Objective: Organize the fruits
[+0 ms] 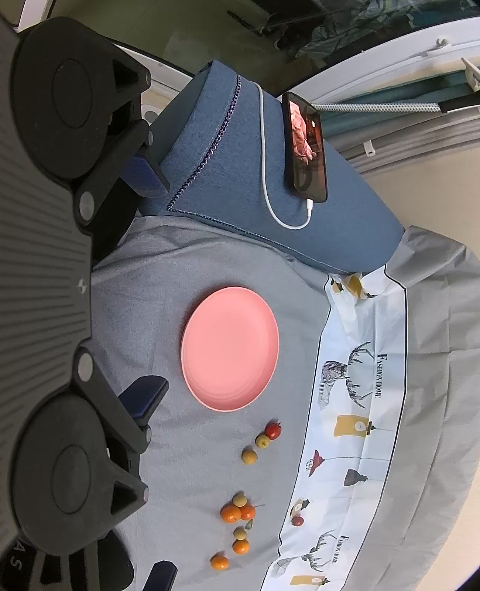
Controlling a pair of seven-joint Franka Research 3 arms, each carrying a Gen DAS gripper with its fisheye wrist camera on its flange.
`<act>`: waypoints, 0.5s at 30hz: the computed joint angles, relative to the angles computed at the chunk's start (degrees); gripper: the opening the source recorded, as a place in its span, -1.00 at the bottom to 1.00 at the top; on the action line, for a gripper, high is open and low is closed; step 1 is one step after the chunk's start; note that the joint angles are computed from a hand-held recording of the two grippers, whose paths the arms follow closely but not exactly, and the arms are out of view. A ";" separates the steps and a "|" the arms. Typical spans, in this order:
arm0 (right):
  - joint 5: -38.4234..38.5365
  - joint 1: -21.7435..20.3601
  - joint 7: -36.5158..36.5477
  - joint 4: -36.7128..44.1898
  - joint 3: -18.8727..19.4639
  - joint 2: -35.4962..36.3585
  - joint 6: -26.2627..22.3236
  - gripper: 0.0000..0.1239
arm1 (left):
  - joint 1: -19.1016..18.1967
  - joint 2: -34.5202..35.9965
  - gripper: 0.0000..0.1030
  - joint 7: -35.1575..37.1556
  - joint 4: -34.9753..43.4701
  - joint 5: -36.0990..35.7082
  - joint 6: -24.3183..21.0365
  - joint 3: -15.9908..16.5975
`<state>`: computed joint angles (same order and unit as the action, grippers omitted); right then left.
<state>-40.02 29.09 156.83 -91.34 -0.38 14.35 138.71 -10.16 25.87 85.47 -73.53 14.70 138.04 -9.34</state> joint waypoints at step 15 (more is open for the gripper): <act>-1.31 -1.25 3.46 -2.85 -1.21 -1.79 3.95 0.65 | -2.19 5.45 0.99 0.29 10.26 1.51 -5.13 0.44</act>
<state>-41.33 27.85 160.29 -94.19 -1.60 12.56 142.66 -12.35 31.32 85.76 -63.27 16.21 132.91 -8.89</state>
